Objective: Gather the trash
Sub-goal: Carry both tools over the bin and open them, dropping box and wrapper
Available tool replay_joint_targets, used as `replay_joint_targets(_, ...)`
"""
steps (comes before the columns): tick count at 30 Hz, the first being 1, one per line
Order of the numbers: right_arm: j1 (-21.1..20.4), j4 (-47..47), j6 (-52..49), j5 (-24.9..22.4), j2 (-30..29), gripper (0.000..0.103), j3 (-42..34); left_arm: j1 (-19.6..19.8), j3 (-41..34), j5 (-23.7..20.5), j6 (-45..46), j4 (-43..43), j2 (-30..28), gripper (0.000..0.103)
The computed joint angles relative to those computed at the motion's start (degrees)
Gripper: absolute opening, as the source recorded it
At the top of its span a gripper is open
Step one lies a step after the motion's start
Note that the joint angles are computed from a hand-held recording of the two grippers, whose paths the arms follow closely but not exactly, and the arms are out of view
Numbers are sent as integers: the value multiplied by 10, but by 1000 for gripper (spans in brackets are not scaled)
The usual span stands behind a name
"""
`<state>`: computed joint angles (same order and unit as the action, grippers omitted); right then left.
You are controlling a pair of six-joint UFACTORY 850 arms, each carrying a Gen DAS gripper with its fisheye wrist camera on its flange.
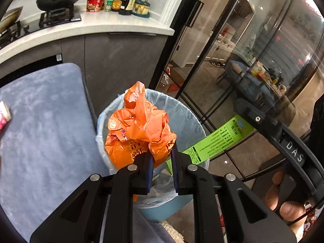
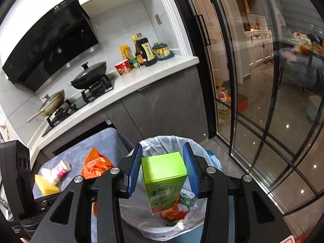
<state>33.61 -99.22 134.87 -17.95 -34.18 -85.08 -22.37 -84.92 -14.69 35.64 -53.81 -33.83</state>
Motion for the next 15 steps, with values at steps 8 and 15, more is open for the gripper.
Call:
replay_joint_targets(8,1,73,-74,-3,-9,47,-7,-12,5,31,-55,53,-5,51)
replay_joint_targets(15,8,70,-68,-4,0,49,1,-10,43,54,-64,63,24,51)
